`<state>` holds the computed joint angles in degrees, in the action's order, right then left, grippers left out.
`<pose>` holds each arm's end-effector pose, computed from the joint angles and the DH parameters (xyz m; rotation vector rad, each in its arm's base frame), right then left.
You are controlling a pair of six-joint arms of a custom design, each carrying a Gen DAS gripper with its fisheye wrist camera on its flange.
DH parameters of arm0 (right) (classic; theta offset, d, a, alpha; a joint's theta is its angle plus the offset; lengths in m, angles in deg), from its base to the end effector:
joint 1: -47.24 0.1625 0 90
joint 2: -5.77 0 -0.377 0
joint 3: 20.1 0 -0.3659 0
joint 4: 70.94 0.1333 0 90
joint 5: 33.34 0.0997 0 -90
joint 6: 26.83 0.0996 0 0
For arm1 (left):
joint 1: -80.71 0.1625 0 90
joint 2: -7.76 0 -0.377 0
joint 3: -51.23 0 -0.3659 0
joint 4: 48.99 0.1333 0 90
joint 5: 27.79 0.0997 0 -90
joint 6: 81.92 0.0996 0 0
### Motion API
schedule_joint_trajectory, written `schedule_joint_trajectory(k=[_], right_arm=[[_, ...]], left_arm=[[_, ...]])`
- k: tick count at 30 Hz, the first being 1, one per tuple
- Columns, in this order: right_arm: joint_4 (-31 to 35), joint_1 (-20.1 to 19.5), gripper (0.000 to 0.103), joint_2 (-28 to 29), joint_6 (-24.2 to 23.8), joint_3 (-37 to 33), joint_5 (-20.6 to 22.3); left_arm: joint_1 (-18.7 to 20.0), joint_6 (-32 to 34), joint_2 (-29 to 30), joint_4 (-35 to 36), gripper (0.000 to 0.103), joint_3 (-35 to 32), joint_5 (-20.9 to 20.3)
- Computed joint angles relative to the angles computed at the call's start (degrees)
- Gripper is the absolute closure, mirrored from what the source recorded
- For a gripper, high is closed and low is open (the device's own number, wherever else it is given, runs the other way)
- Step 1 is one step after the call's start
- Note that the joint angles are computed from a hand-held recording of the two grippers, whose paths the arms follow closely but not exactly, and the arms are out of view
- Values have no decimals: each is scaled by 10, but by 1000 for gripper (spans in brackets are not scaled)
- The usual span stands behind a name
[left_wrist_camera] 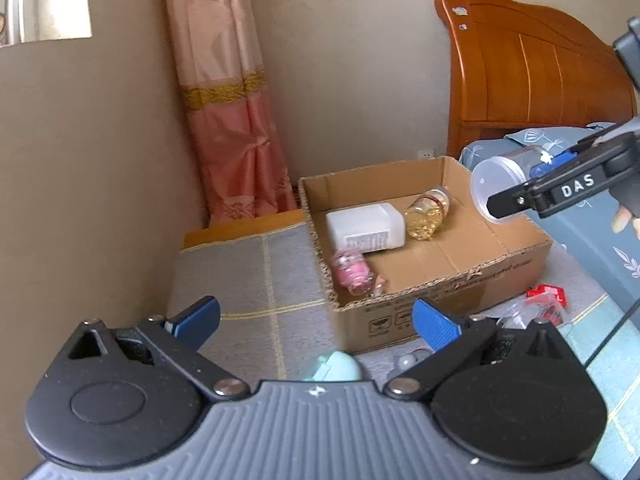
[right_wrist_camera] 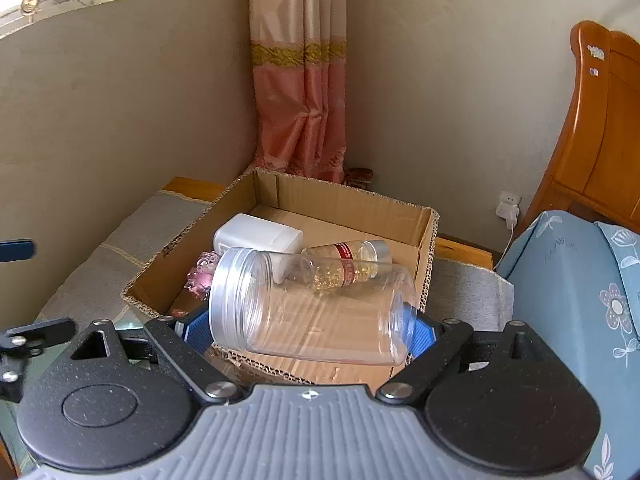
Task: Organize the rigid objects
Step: 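Lower the clear plastic jar into the box and open the right tool, then withdraw the right tool from the box toward the table items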
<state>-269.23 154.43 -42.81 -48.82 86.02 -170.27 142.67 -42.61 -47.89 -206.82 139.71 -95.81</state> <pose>0.2238 -0.5186 0.1706 0.2997 -2.1441 0.9663 -0.1573 -0.6581 0.2569 1.3108 2.2548 -0.7672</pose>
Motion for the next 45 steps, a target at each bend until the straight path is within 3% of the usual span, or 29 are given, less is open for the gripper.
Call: schedule_joint_trajectory(k=[9,13,22,38,45], right_arm=[[26,-14,9,30,3,-42,-13],[31,-18,0,37,6,-49,-18],[16,-11,0,25,20,-19,-16],[-10,-15,0,13,51,61,-75],[-20,-14,0,3,66,85,-51]], left_arm=[[13,-7,-1,2,1,2,3],[16,-10,-2,8,1,1,6],[17,-17,-8,19,1,7,11],[12,-27,-34,50,1,43,2],[11,-30,-40,55,1,51,-1]])
